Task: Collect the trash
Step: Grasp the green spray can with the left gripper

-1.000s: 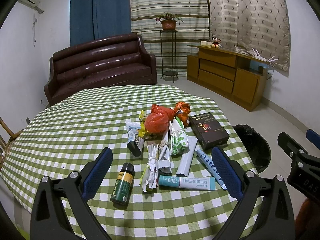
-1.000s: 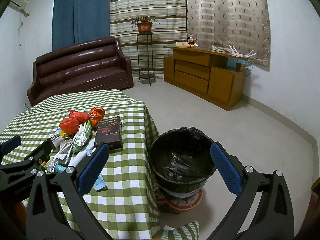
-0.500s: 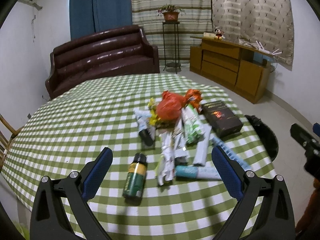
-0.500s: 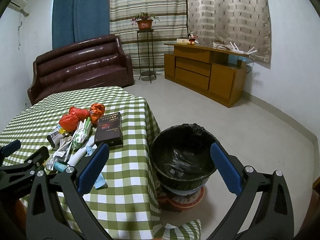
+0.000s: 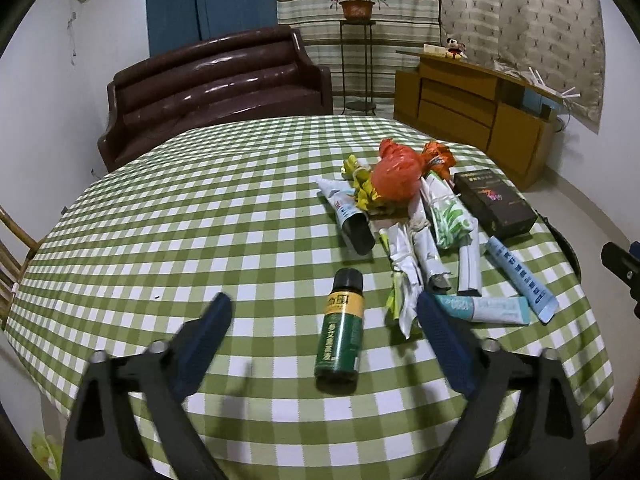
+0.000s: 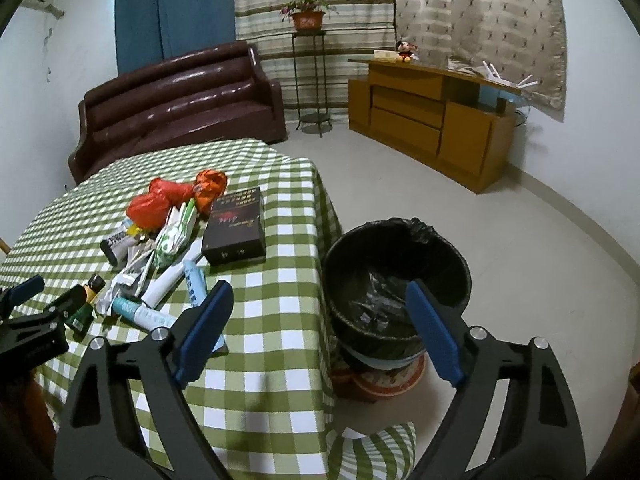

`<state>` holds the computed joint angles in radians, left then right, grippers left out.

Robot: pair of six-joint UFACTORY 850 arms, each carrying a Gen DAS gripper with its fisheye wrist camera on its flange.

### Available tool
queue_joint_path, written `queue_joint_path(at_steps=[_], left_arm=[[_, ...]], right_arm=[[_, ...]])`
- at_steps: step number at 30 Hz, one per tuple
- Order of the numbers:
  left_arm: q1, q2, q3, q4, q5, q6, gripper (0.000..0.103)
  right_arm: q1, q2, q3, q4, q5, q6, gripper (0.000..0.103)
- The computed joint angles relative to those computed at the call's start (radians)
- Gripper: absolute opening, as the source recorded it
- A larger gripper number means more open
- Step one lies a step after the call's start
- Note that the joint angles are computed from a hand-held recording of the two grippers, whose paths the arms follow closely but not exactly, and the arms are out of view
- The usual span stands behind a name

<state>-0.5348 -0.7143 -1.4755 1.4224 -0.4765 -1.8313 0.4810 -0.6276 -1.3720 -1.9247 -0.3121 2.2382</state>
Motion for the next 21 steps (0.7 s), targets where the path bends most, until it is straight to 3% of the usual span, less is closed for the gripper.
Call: queue_joint_path(at_steps=[1,3,9,11,13,14,16,21], left_arm=[[0.008,0.004,0.006,-0.010,0.027,0.015,0.068],[0.021,0.010,0.016,-0.041,0.070,0.037,0.067],[0.020,0.009,0.027,-0.060,0.077,0.080,0.063],[0.023,-0.002,0.014,-0.107,0.088,0.142,0.057],[0.027,-0.009,0.007,-0.158,0.102,0.199,0.041],[0.031,-0.005,0.013,-0.148,0.118,0.188,0.040],[0.033,-0.003,0.017,-0.131,0.120,0.175,0.026],[0.036,0.009,0.034,-0.124,0.124,0.164,0.025]], right_arm=[[0.001,-0.001,0.000,0.001,0.000,-0.002,0.085],[0.001,-0.002,0.000,-0.002,0.000,0.002,0.085],[0.004,-0.008,-0.009,0.011,0.012,-0.012,0.085],[0.007,-0.010,-0.011,-0.002,0.021,-0.008,0.083],[0.012,-0.014,-0.017,-0.015,0.027,-0.005,0.081],[0.013,-0.015,-0.020,-0.017,0.031,-0.007,0.080],[0.019,-0.020,-0.029,-0.040,0.043,0.006,0.080],[0.027,-0.039,-0.059,-0.030,0.073,-0.044,0.073]])
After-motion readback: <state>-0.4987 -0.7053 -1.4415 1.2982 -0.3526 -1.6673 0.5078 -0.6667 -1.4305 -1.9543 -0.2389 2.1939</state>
